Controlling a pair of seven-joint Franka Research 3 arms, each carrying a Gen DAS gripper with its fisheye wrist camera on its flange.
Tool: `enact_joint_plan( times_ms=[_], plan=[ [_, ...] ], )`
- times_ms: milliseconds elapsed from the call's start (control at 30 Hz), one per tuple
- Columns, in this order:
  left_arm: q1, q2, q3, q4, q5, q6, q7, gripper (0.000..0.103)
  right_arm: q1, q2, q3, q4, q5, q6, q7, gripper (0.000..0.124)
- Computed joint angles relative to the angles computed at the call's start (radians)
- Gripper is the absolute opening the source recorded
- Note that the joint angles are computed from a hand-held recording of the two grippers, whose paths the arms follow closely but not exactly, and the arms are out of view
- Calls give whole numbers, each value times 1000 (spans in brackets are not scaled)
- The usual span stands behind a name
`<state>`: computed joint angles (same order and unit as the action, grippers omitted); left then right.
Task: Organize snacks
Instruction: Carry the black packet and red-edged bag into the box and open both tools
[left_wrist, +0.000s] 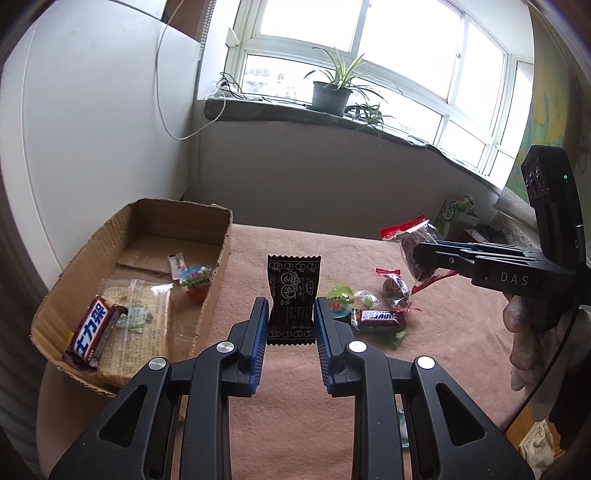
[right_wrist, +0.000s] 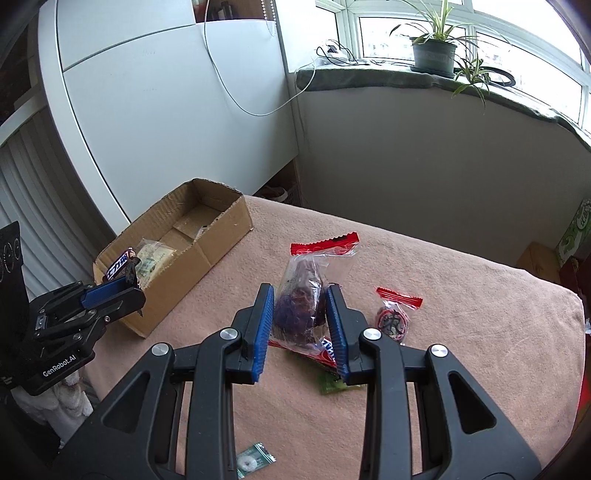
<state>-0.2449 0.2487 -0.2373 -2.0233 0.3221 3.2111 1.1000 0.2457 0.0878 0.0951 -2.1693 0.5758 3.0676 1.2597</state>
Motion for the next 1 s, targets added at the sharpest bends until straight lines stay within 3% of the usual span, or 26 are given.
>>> enact_joint_plan(
  times_ms=[133,300,367,500,1000],
  plan=[
    [0,-10,32,-13,-2,9,-23,23,10,43,11,68,-15,-13,-4,30],
    [-111,-27,197,-29,42,36,-130,23,16,111,43,171,-9,-28,-17,30],
    [-81,-27,182,-35,36,47,-145,23,30,144,44,216,-29,-37,-3,30],
    [-101,-26,227,-34,51,36,-171,23,65,219,33,318,-96,-68,40,30],
    [42,16,101,14,41,-18,-138,23,117,509,-1,724,-262,-277,162,30]
  ],
)
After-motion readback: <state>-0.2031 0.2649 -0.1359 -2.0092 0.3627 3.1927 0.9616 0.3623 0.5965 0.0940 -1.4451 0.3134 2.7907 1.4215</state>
